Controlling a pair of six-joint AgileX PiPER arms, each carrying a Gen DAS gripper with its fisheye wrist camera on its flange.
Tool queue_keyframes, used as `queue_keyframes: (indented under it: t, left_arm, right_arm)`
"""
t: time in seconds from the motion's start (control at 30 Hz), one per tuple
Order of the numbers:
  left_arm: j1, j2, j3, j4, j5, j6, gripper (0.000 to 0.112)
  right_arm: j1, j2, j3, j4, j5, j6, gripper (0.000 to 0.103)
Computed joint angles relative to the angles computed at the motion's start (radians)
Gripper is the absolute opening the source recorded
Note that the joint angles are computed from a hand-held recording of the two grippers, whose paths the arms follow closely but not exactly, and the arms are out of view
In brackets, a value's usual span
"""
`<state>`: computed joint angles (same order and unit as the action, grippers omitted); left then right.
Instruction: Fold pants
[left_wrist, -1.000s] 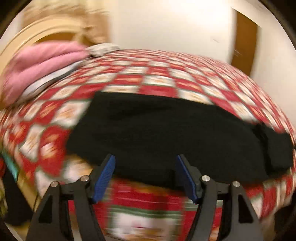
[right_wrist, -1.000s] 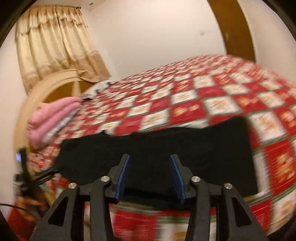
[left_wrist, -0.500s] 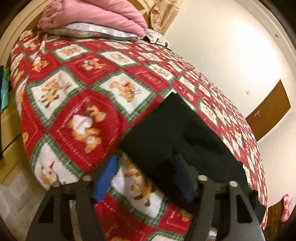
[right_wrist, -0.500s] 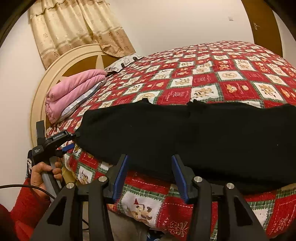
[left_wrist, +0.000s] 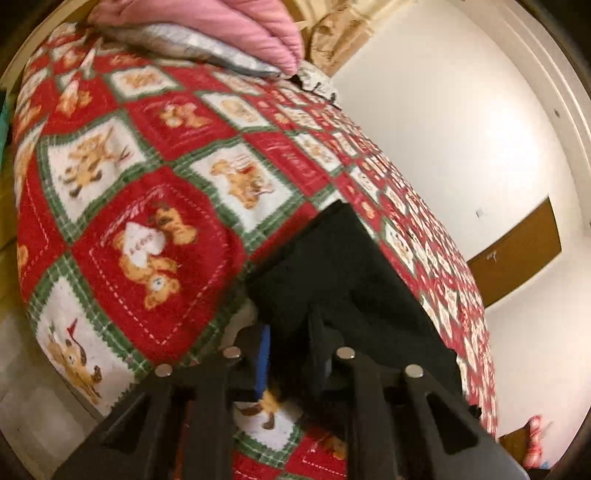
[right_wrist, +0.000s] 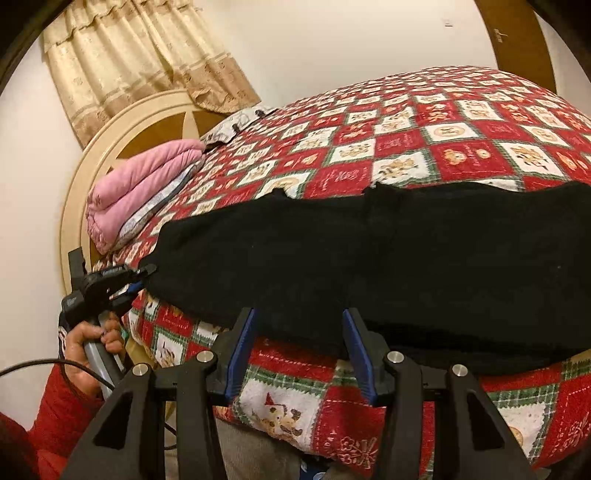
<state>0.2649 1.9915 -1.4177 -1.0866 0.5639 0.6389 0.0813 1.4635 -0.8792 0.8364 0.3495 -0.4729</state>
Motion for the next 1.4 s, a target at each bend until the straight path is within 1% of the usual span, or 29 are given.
queue_keyframes:
  t: [0.07, 0.17, 0.23, 0.3, 0.37, 0.43, 0.53, 0.6, 0.67, 0.77, 0.83, 0.9, 0.93, 0.97, 1.0, 1.03, 1.1, 1.2, 1.27, 1.33, 1.4]
  left_arm:
    - [-0.028, -0.040, 0.022, 0.042, -0.046, 0.021, 0.016]
    - [-0.052, -0.088, 0.031, 0.017, -0.060, 0.094, 0.015]
    - [-0.077, -0.114, 0.020, 0.033, -0.069, 0.125, 0.015]
    - [-0.117, -0.139, -0.002, 0.058, -0.062, 0.143, 0.015]
    - [-0.164, -0.175, -0.003, 0.005, -0.039, 0.246, 0.015]
    - [-0.237, -0.211, 0.005, -0.019, -0.030, 0.343, 0.015]
    - [-0.338, -0.222, 0.002, -0.049, 0.019, 0.426, 0.015]
    - [-0.412, -0.227, 0.018, -0.062, 0.021, 0.475, 0.015]
    - [-0.495, -0.220, 0.027, -0.053, 0.006, 0.503, 0.015]
    - [-0.586, -0.184, 0.031, -0.025, -0.001, 0.512, 0.015]
    - [-0.631, -0.165, 0.055, 0.014, -0.028, 0.502, 0.015]
    - [-0.656, -0.154, 0.073, 0.049, -0.057, 0.500, 0.015]
    - [-0.672, -0.155, 0.092, 0.067, -0.083, 0.502, 0.015]
    - [-0.683, -0.157, 0.110, 0.075, -0.109, 0.517, 0.015]
    - [-0.693, -0.162, 0.125, 0.073, -0.133, 0.537, 0.015]
    - [-0.699, -0.167, 0.137, 0.062, -0.151, 0.561, 0.015]
    - [-0.711, -0.178, 0.158, 0.053, -0.178, 0.585, 0.015]
    - [-0.734, -0.181, 0.163, 0.068, -0.215, 0.581, 0.015]
    - [-0.755, -0.188, 0.186, 0.037, -0.264, 0.641, 0.015]
    - [-0.770, -0.191, 0.211, -0.025, -0.298, 0.722, 0.015]
    - [-0.776, -0.189, 0.219, -0.046, -0.310, 0.754, 0.015]
  right_arm:
    - [-0.025, -0.004, 0.009, 0.044, -0.002, -0.029, 0.050]
    - [-0.091, -0.013, 0.028, 0.158, 0.015, -0.113, 0.050]
    - [-0.144, -0.026, 0.039, 0.227, 0.027, -0.168, 0.050]
    - [-0.210, -0.039, 0.056, 0.314, 0.047, -0.241, 0.050]
    - [-0.266, -0.049, 0.067, 0.367, 0.062, -0.280, 0.050]
    - [-0.332, -0.052, 0.075, 0.403, 0.085, -0.313, 0.050]
    - [-0.420, -0.046, 0.079, 0.448, 0.132, -0.357, 0.050]
    - [-0.472, -0.044, 0.080, 0.477, 0.163, -0.386, 0.050]
    - [-0.510, -0.039, 0.077, 0.488, 0.191, -0.402, 0.050]
    - [-0.573, -0.023, 0.087, 0.537, 0.270, -0.452, 0.050]
    - [-0.612, -0.007, 0.094, 0.589, 0.341, -0.503, 0.050]
    - [-0.649, 0.025, 0.083, 0.638, 0.432, -0.540, 0.051]
    - [-0.665, 0.048, 0.072, 0.669, 0.484, -0.557, 0.053]
    - [-0.673, 0.069, 0.059, 0.687, 0.519, -0.560, 0.057]
    - [-0.676, 0.090, 0.042, 0.703, 0.545, -0.562, 0.066]
    - [-0.673, 0.112, 0.021, 0.717, 0.562, -0.561, 0.072]
    - [-0.652, 0.164, -0.043, 0.713, 0.591, -0.549, 0.072]
    - [-0.611, 0.239, -0.155, 0.654, 0.629, -0.490, 0.072]
    - [-0.584, 0.278, -0.206, 0.633, 0.645, -0.482, 0.072]
    - [-0.554, 0.313, -0.263, 0.596, 0.639, -0.457, 0.073]
    - [-0.534, 0.360, -0.321, 0.582, 0.678, -0.460, 0.073]
